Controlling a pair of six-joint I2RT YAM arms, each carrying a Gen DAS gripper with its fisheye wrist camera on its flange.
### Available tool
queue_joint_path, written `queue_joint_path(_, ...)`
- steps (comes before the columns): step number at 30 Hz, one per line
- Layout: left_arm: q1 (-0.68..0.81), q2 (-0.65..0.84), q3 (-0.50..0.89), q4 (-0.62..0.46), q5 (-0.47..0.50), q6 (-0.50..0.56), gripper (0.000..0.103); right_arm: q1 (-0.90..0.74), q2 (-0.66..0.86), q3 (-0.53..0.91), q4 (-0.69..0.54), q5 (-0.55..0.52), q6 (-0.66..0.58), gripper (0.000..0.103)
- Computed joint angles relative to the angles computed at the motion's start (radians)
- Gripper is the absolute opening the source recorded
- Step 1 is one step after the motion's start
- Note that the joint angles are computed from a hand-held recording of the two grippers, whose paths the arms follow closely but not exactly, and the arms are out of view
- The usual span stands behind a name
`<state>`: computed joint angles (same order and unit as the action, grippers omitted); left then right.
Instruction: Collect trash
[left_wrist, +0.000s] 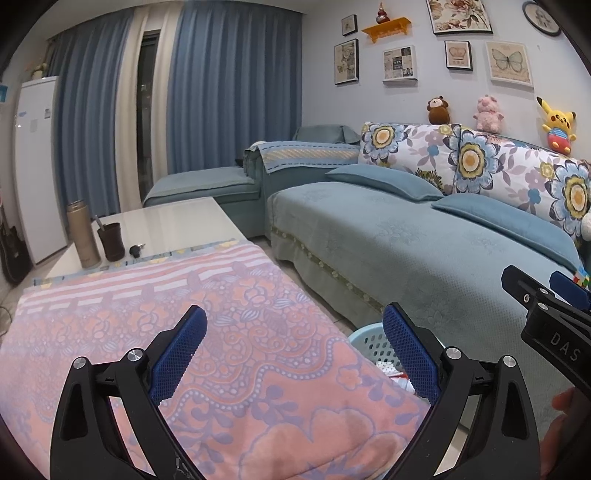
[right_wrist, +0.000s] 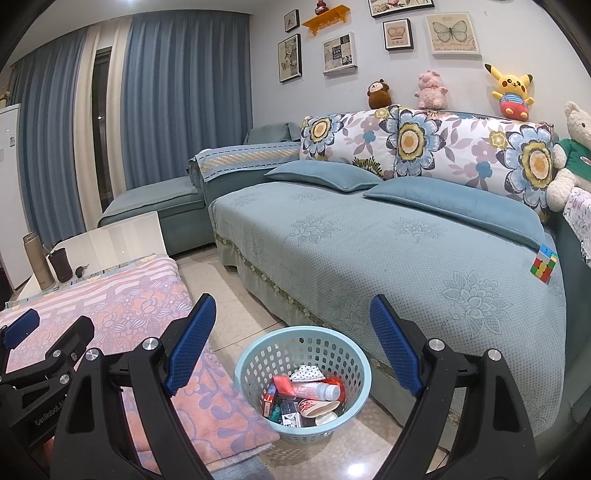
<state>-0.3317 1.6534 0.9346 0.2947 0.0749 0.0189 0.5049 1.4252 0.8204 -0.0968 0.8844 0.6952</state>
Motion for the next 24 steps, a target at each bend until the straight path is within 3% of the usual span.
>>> queue_joint_path(24,0.037,0.022,0.020,0.005,0.021,0.049,0.093,0.007,0.020,0.007,0.008,-0.004,0.008,0.081)
